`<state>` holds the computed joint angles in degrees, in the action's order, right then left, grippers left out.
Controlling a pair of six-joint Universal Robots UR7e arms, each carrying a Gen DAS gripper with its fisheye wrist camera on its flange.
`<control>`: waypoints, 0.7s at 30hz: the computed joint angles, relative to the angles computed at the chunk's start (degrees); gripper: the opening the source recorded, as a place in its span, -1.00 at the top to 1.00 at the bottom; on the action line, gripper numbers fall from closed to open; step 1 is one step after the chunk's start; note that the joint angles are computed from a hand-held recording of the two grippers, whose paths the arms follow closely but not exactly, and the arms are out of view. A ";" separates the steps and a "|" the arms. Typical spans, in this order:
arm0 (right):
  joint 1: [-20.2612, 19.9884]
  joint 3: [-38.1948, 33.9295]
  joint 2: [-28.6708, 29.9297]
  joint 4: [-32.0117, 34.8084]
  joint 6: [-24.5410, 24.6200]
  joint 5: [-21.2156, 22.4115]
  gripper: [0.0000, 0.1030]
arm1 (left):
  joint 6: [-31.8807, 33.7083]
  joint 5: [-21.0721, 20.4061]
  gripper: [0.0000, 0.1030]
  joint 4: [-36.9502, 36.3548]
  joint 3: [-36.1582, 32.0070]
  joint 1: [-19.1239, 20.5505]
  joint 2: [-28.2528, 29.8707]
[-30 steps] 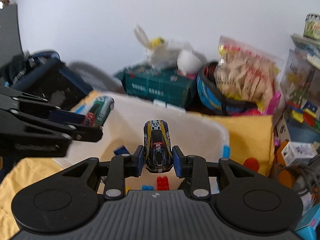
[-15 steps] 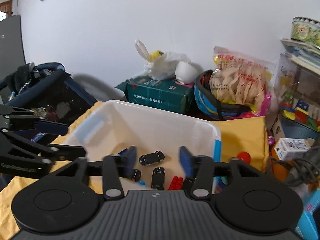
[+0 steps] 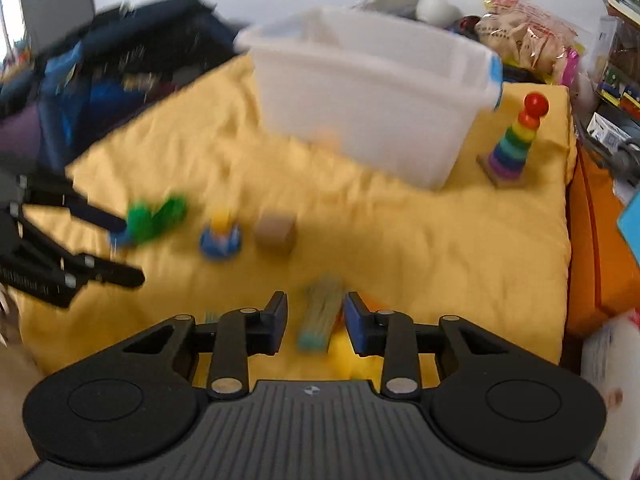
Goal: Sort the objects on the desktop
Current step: 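Grasp the grey-green figure with the left tool while the right tool grasps the teal figure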
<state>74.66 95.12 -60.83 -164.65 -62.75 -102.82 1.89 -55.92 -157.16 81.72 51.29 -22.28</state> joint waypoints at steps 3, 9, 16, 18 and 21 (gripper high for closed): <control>-0.66 3.10 -1.62 -2.47 0.24 -2.74 0.43 | 1.86 -0.61 -0.27 -1.63 0.36 -0.64 0.26; -2.51 4.36 -2.57 -2.23 2.54 -5.64 0.53 | 2.32 -6.02 -0.27 0.14 -4.50 -1.10 3.07; -4.23 5.67 -1.79 -6.76 -1.62 -3.99 0.51 | -4.04 -10.88 -0.27 8.47 -17.43 -0.70 10.93; -4.50 6.60 -2.08 -8.20 -3.87 -4.06 0.52 | -7.12 -10.27 -0.23 10.36 -20.96 -0.44 13.20; -5.40 8.11 -3.50 -8.41 -5.34 -2.90 0.52 | -12.90 -10.60 -0.11 12.28 -25.22 0.03 15.80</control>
<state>69.26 103.23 -64.33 -173.06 -68.09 -105.72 -11.01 -66.52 -144.88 56.51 51.32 -6.48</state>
